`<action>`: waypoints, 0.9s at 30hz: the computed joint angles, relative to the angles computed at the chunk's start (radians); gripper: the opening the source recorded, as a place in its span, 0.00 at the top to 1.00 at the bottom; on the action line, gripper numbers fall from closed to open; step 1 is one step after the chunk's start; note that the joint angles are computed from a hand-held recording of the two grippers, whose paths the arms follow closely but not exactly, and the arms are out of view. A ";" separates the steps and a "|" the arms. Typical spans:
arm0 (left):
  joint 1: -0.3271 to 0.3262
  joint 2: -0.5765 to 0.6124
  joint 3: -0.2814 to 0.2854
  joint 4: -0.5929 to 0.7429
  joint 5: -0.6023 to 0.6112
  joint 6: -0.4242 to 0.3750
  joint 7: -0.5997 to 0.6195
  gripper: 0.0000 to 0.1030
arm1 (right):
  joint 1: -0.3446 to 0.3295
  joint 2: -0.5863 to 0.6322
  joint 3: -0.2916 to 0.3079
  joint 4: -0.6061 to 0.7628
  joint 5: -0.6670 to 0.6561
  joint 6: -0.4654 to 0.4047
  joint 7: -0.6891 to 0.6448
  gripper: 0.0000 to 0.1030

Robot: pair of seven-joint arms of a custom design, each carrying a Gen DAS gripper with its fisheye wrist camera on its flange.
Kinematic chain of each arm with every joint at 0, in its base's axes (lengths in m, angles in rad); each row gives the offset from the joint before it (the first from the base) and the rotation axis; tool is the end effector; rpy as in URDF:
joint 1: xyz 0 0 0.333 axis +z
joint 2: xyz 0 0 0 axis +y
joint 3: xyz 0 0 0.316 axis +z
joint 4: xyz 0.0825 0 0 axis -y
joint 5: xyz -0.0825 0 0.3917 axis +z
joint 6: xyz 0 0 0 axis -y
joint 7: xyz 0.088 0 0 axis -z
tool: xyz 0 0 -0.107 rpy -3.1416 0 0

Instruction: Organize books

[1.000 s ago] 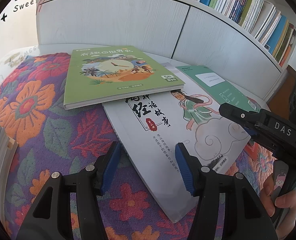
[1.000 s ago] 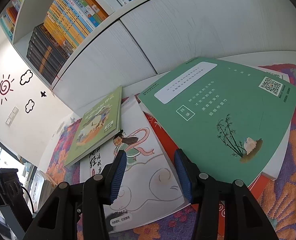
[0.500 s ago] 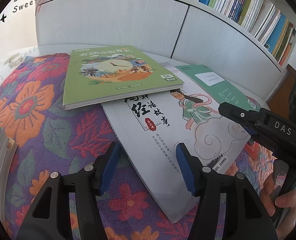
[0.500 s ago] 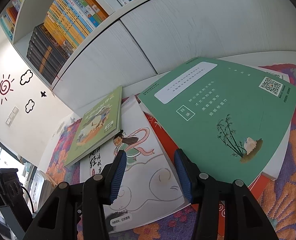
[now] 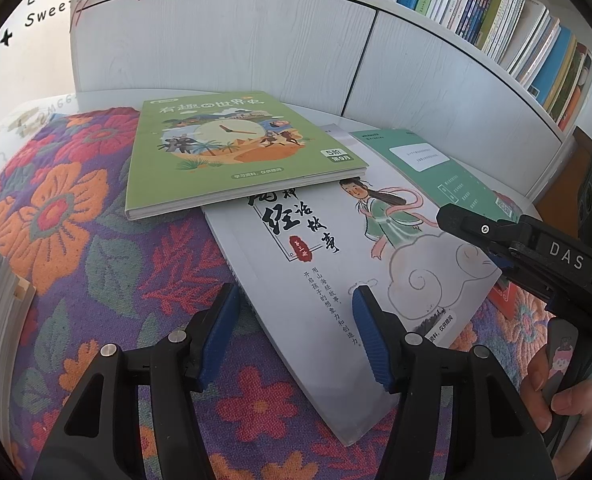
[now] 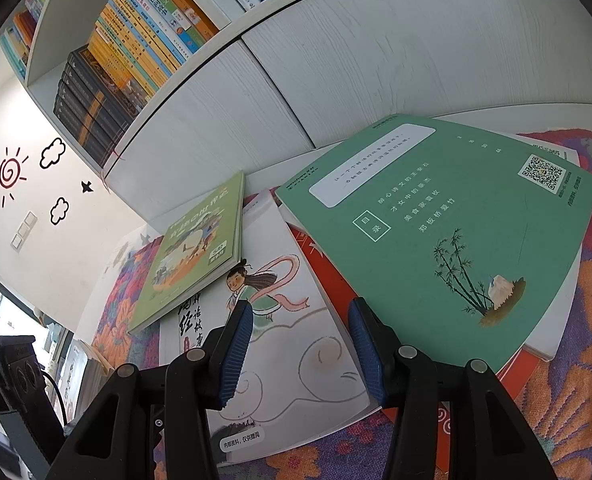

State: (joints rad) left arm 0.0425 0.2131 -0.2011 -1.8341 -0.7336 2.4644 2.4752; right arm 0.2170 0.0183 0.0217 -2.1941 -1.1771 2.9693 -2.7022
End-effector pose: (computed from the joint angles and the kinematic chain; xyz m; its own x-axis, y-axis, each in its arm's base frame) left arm 0.6497 -0.0946 0.4582 -0.5841 -0.7802 0.2240 -0.7021 0.3472 -0.6217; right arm 0.5328 0.1946 0.4280 -0.3921 -0.7747 -0.4961 -0.5094 0.6319 -0.5841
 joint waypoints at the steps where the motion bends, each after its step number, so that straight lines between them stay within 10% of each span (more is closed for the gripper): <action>1: 0.000 0.001 0.000 0.000 0.001 0.001 0.002 0.44 | 0.000 0.000 0.000 0.000 0.000 0.000 0.000 0.53; 11: -0.006 0.010 0.005 0.025 0.065 -0.032 -0.018 0.43 | 0.004 -0.007 0.014 -0.034 0.470 0.013 -0.471 0.53; 27: 0.037 0.039 0.023 0.142 0.206 -0.311 -0.047 0.44 | 0.060 -0.089 0.070 -0.114 0.923 -0.083 -0.792 0.50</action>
State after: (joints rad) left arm 0.0792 0.2519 -0.1783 -1.6917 -0.5278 2.1531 2.4283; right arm 0.2775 -0.0711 0.0917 -2.3086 -0.2542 2.8859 -3.4944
